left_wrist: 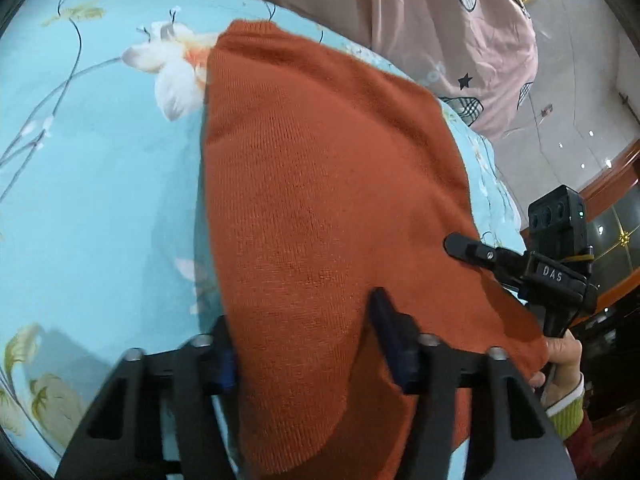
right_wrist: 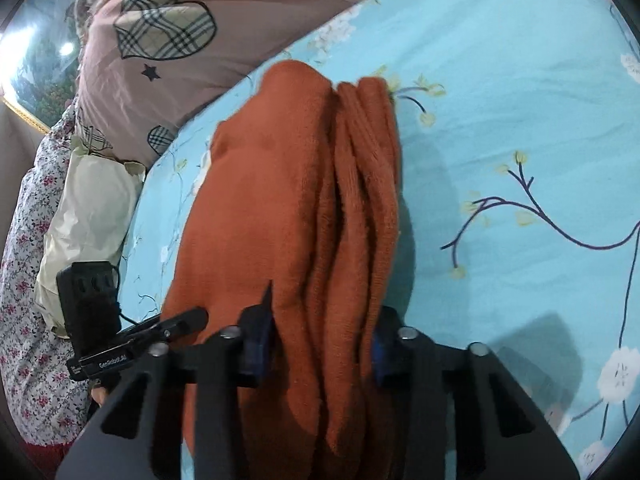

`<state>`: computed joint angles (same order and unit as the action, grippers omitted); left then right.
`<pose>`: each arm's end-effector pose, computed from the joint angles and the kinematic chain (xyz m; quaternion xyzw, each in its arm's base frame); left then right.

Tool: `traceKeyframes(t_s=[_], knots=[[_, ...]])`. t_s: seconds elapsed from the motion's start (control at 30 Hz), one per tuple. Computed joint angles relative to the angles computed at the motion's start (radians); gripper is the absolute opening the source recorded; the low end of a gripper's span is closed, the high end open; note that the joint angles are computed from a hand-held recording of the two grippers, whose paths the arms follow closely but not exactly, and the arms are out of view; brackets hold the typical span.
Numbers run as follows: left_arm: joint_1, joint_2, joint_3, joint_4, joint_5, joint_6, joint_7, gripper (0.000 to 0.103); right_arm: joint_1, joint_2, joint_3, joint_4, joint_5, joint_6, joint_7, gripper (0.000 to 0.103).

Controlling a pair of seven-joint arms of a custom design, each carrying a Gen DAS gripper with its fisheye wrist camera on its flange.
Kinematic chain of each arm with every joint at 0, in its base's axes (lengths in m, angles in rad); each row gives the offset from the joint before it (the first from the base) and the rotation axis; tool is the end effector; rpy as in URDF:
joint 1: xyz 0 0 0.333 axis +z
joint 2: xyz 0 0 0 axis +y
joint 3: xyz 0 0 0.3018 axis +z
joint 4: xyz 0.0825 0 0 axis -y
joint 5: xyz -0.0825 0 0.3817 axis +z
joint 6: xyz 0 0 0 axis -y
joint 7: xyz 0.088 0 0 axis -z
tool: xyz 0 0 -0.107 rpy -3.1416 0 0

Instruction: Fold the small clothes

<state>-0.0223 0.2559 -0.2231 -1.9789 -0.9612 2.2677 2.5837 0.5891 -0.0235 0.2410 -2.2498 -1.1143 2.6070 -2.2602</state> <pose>0.5839 -0.1629 0.3432 0.4258 -0.8188 0.3584 0.1408 0.3518 0.4134 0.3929 -0.3749 0.8424 -0.1111 0.3708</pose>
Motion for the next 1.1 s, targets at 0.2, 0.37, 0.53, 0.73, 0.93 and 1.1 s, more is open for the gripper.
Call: traceKeyframes(t_s=[0.2, 0.37, 0.53, 0.73, 0.93, 1.1], knots=[[0.024, -0.171, 0.03, -0.141, -0.109, 0.012, 0.156, 0.026, 0.036, 0.107, 0.002, 0.151, -0.085, -0.016, 0.009, 0.028], [0.049, -0.282, 0.117, -0.219, -0.123, -0.014, 0.197, 0.025, 0.095, 0.285, -0.06, 0.361, -0.178, 0.056, 0.002, 0.027], [0.104, -0.309, 0.186, -0.23, -0.089, -0.039, 0.18, 0.025, 0.138, 0.461, -0.11, 0.579, -0.145, 0.133, -0.102, 0.026], [0.14, -0.327, 0.212, -0.247, -0.078, -0.01, 0.198, 0.025, 0.178, 0.563, -0.148, 0.708, -0.036, 0.164, -0.233, 0.026], [0.176, -0.312, 0.234, -0.255, -0.094, -0.033, 0.246, 0.026, 0.222, 0.592, -0.204, 0.736, 0.047, 0.178, -0.283, 0.026], [0.183, -0.282, 0.219, -0.256, -0.104, -0.01, 0.248, 0.026, 0.264, 0.593, -0.262, 0.711, 0.098, 0.197, -0.288, 0.026]])
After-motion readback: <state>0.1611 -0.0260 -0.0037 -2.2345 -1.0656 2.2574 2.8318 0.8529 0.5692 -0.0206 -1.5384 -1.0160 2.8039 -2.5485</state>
